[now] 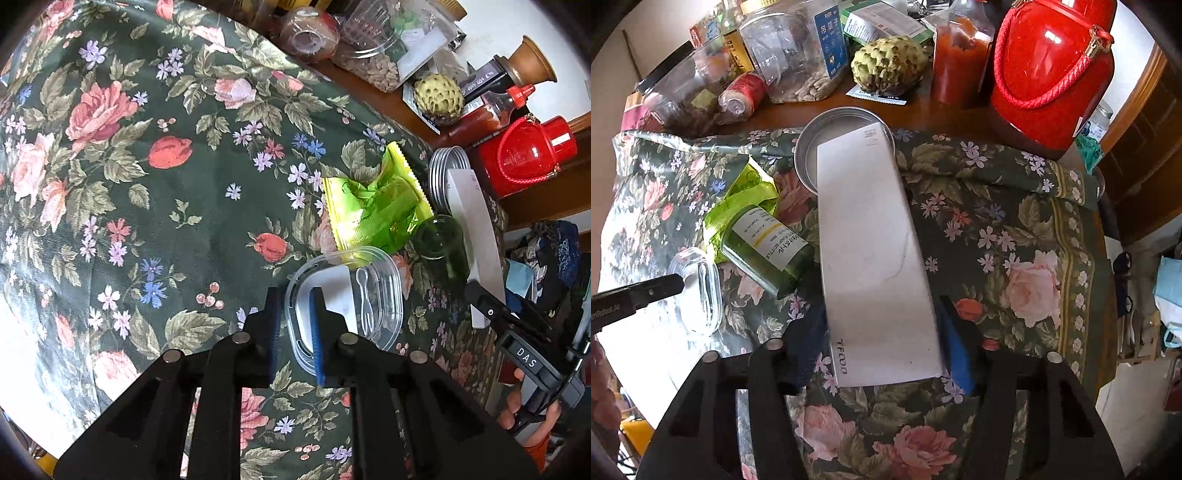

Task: Collect trash
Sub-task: 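Grasp the long white box with the right tool while the left tool grasps the clear plastic container, then lift the white box and clear container and carry both over the bucket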

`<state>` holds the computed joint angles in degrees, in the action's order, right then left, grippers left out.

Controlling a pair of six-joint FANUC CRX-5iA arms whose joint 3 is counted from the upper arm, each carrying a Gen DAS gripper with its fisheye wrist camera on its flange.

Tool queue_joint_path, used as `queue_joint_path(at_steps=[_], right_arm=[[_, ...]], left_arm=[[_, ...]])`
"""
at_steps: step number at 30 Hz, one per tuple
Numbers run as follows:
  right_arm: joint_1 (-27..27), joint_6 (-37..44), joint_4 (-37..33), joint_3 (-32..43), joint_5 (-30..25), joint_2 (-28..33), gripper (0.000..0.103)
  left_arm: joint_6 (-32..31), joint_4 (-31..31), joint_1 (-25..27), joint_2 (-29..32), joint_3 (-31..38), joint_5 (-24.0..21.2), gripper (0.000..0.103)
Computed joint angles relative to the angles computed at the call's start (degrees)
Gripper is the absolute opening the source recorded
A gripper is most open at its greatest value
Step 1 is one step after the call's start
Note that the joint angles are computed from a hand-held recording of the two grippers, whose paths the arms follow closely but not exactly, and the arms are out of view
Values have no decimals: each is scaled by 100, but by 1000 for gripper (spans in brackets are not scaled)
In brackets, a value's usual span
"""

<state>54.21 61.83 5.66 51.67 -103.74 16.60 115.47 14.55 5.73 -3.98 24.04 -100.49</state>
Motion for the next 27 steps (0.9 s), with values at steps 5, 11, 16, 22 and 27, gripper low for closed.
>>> queue_joint_path(at_steps=[5,11,16,22,27], right_arm=[[134,-57,240,-412,388,-303,52],[309,-157,552,-807,740,-739,50],[238,-138,504,-876,858,-981,49],[332,-118,660,-949,1104,-1321,49],[570,10,942,-993,1301,-1646,49]], left_arm=[[15,-108,-70,112,144,-123,1],[-70,-521,-467,305,843,-246,1],[-58,-991,-887,573,1753,-394,1],[61,-1865,-1658,980,3236,-701,1],[259,-2747,-2484,1325,4499,-1133,1]])
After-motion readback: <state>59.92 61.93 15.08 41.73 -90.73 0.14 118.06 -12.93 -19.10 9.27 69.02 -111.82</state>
